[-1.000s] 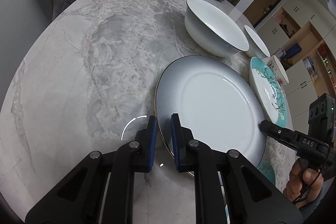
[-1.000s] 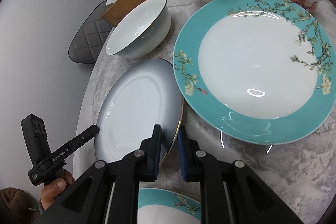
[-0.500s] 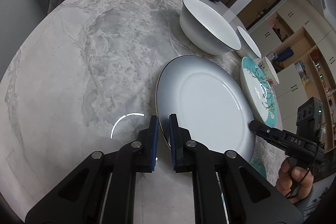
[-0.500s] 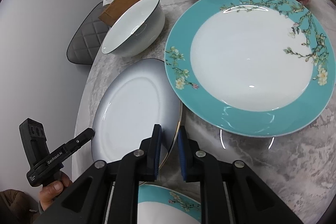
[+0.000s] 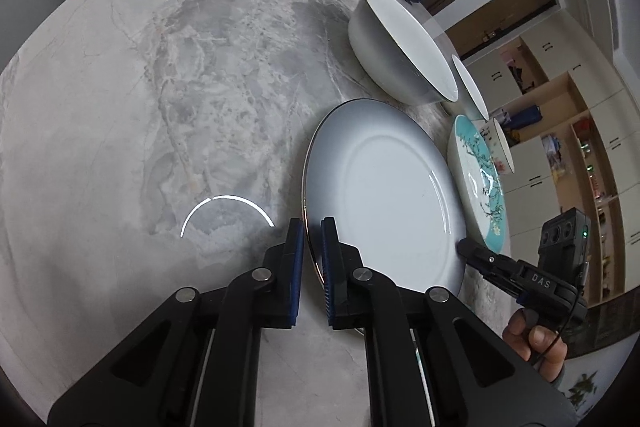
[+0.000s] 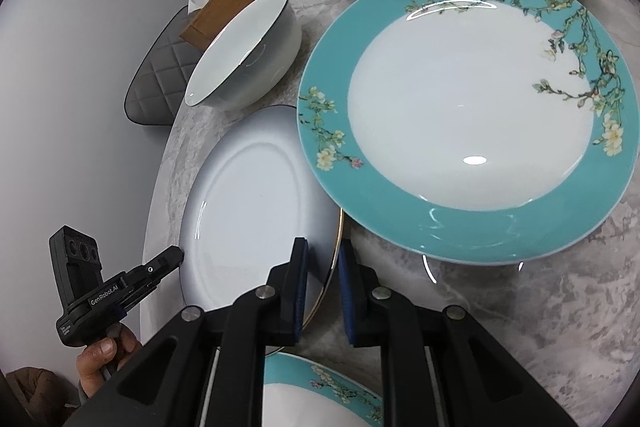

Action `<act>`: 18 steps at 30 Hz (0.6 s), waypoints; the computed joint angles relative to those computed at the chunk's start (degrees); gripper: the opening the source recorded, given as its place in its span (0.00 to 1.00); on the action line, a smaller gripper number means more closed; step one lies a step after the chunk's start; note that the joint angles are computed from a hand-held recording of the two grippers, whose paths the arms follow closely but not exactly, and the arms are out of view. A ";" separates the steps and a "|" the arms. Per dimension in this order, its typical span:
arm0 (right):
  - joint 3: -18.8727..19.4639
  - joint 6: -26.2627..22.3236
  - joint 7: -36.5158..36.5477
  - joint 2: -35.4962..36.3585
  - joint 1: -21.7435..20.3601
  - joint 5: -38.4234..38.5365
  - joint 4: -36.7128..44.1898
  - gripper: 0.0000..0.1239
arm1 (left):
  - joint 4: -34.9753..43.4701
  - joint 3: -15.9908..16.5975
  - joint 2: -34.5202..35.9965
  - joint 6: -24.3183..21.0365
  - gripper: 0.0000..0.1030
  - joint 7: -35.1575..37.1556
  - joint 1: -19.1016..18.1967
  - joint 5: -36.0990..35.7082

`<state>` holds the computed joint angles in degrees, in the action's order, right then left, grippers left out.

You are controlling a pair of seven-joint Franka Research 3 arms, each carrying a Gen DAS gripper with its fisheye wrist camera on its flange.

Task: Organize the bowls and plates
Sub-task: 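Lift the grey-rimmed plate and lower it onto the teal floral plate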

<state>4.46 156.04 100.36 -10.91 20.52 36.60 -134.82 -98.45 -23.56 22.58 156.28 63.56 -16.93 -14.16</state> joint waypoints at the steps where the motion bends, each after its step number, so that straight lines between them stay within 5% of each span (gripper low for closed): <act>1: -0.38 -0.34 -1.37 0.03 0.40 1.17 0.09 0.13 | 0.49 0.43 0.15 -0.60 0.07 -0.11 -0.31 0.90; 6: -0.49 -1.59 -3.33 0.86 0.52 2.57 0.84 0.14 | 1.40 1.72 0.48 -1.86 0.21 -1.95 -0.42 2.44; 11: -0.71 -1.58 -5.09 1.04 0.54 5.49 0.93 0.15 | 5.01 -1.90 3.42 -4.28 0.21 5.09 2.47 -1.85; 18: -0.83 -3.29 -8.12 1.19 0.12 6.43 1.47 0.14 | 7.47 1.55 4.23 -5.91 0.16 2.30 -1.01 2.82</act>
<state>3.63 152.74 92.23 -9.72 20.64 43.03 -133.35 -90.99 -22.01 26.80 150.37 65.87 -17.94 -11.34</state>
